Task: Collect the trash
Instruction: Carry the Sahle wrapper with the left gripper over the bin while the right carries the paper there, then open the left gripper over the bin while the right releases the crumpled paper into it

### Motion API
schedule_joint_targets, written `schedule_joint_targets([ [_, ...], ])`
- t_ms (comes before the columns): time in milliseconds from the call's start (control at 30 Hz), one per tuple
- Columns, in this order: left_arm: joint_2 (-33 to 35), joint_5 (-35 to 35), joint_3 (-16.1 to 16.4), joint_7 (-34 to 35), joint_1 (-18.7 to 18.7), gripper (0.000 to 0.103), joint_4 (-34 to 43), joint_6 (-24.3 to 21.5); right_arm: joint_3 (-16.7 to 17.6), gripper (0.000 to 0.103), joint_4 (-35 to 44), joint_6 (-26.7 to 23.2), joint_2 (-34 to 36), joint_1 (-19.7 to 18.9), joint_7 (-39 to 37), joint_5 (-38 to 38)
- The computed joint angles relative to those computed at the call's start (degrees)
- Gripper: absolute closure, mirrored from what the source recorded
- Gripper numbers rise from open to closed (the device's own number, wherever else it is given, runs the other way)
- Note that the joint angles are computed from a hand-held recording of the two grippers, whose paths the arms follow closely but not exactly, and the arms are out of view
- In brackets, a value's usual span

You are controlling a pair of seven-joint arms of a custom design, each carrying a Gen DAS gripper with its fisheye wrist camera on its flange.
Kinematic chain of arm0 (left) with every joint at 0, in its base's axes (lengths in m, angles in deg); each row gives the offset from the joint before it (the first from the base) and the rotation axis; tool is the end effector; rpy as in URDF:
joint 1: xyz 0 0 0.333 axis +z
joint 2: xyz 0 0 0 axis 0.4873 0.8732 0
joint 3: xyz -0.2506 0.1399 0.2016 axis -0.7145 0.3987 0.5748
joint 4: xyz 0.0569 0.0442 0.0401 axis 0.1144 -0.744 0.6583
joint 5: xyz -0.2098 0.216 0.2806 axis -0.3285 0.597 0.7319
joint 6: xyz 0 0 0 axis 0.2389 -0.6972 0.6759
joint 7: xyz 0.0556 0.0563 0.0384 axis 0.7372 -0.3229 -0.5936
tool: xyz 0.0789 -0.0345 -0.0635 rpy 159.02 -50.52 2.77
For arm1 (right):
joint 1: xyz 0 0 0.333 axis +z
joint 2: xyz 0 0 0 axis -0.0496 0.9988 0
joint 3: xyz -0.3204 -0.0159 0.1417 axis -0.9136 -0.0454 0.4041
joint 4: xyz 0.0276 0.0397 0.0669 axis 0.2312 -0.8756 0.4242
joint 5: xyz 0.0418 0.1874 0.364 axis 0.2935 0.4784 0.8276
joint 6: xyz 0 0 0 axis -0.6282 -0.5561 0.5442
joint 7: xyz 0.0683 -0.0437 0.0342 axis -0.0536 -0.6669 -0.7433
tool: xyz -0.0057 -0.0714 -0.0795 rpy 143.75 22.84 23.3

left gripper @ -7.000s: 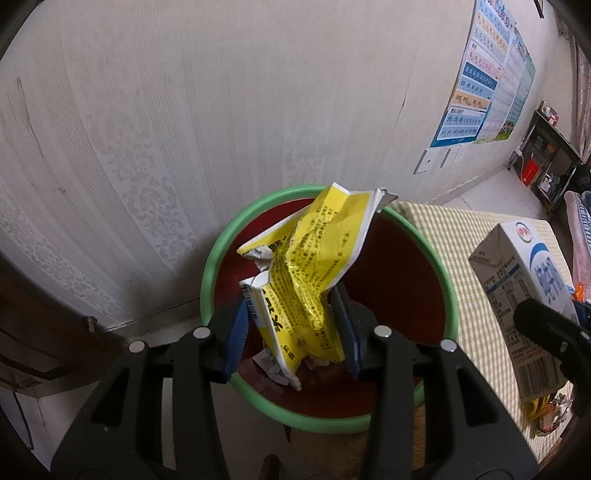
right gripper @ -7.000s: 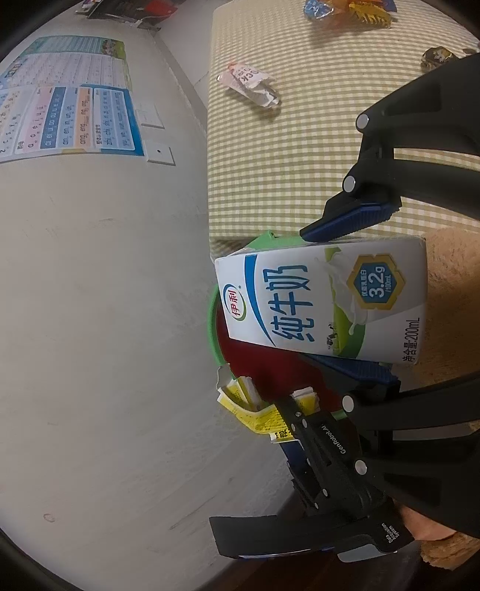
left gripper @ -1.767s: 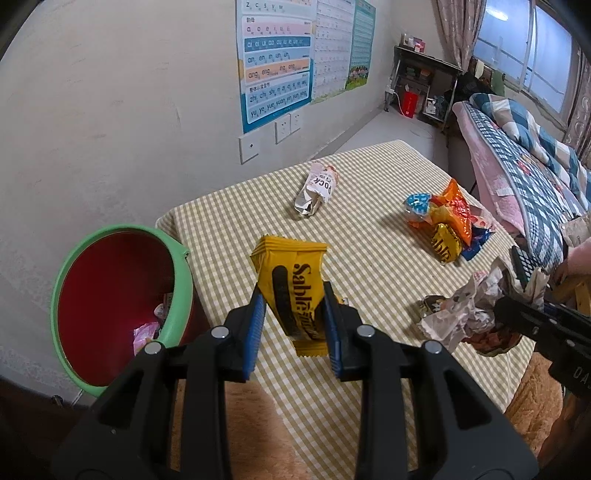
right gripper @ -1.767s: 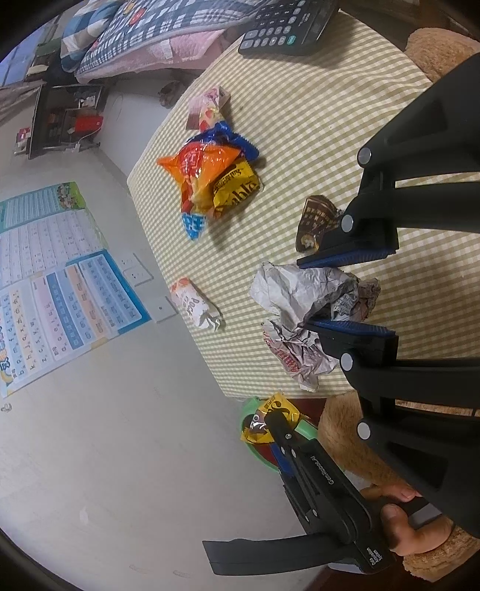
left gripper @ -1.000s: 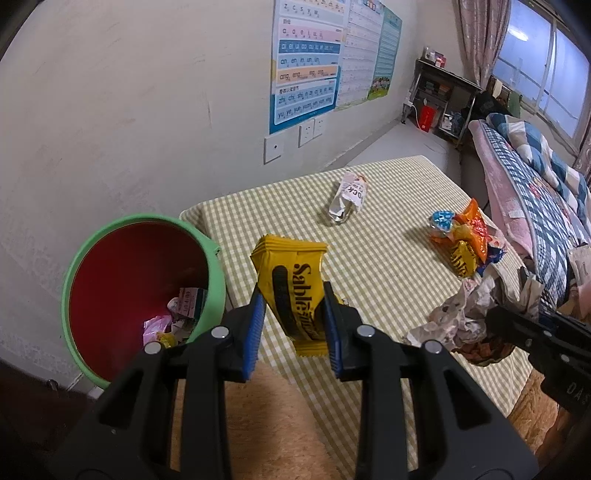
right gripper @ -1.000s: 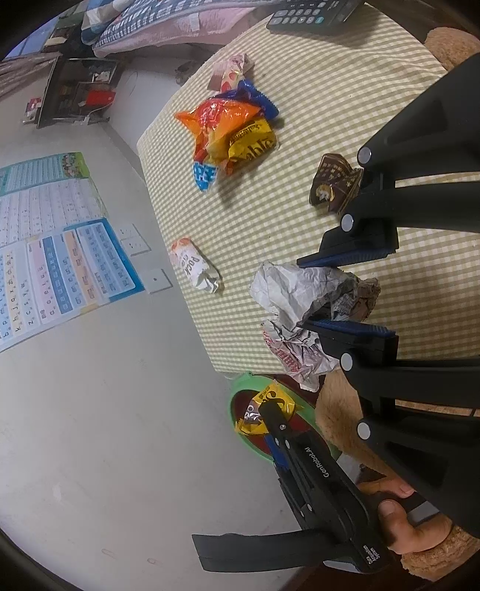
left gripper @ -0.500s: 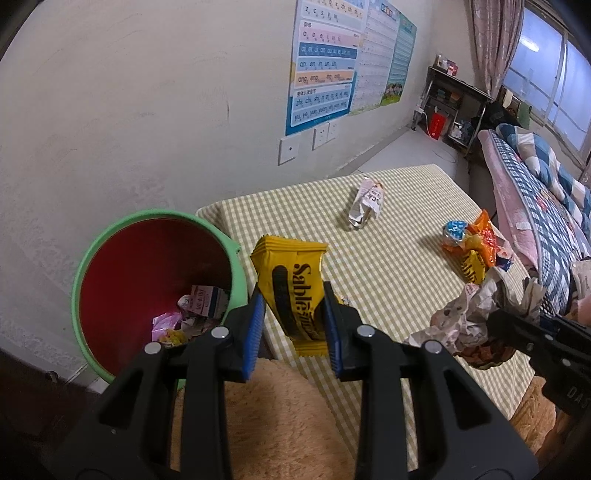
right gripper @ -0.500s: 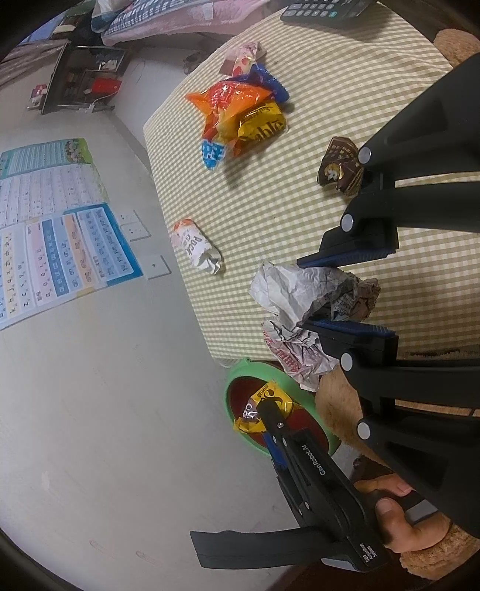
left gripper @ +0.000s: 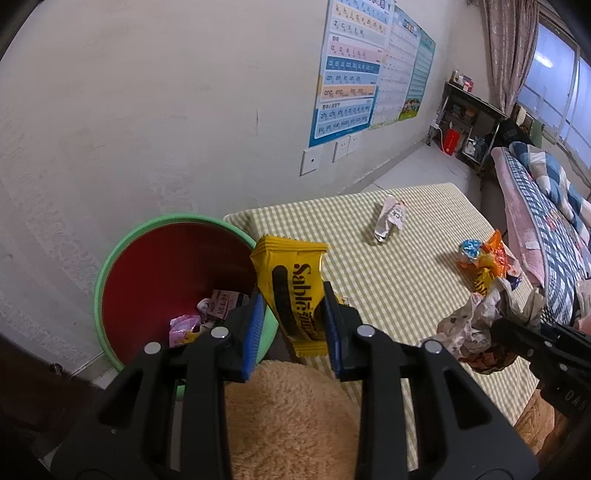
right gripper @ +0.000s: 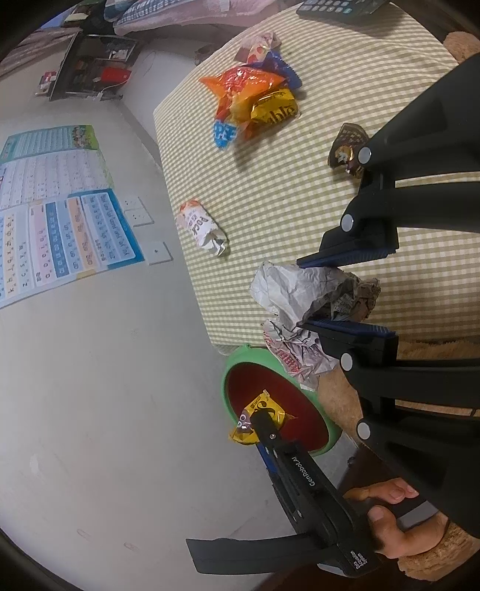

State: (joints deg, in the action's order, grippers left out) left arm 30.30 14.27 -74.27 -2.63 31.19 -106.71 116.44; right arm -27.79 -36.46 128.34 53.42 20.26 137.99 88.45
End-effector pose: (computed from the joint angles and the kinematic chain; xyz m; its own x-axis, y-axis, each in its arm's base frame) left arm 0.4450 -0.1802 0.5864 0.2748 -0.9583 0.0779 -0.6924 -0.2535 -0.6755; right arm 0.5020 0.2038 0.5861 0.4771 -0.8274 -0.2963 -0.7578 -0.2165 -0.6155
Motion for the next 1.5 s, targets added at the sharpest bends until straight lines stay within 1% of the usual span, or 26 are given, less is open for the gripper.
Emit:
schedule_joint_targets([
  [367, -3.0, -1.0, 1.1, -0.9, 1.9, 0.074, -2.6, 0.2, 1.8, 0.076, 3.7, 0.0, 2.9, 1.2, -1.2, 0.7],
  [733, -6.5, -3.4, 2.6, -1.0, 5.4, 0.074, -6.1, -0.5, 4.0, 0.076, 7.4, -0.6, 5.9, 2.1, -2.8, 1.7],
  [900, -7.7, -3.6, 3.0, -1.5, 7.8, 0.074, -7.1, -1.3, 5.5, 0.076, 9.6, 0.2, 8.2, 2.3, -2.6, 1.2],
  [1000, -7.9, -3.8, 3.3, -1.8, 8.9, 0.074, -7.6, -2.1, 6.2, 0.076, 11.5, -0.8, 10.0, 2.4, -2.8, 1.7],
  [1200, -8.3, -4.5, 3.8, -1.5, 9.4, 0.074, -8.7, -2.7, 8.4, 0.076, 15.9, -1.3, 14.2, 2.4, -2.8, 0.6],
  [1500, -6.4, -5.7, 4.8, -0.8, 9.5, 0.074, -8.9, -2.2, 11.4, 0.073, 22.1, -2.6, 20.3, 1.9, -1.0, -2.4],
])
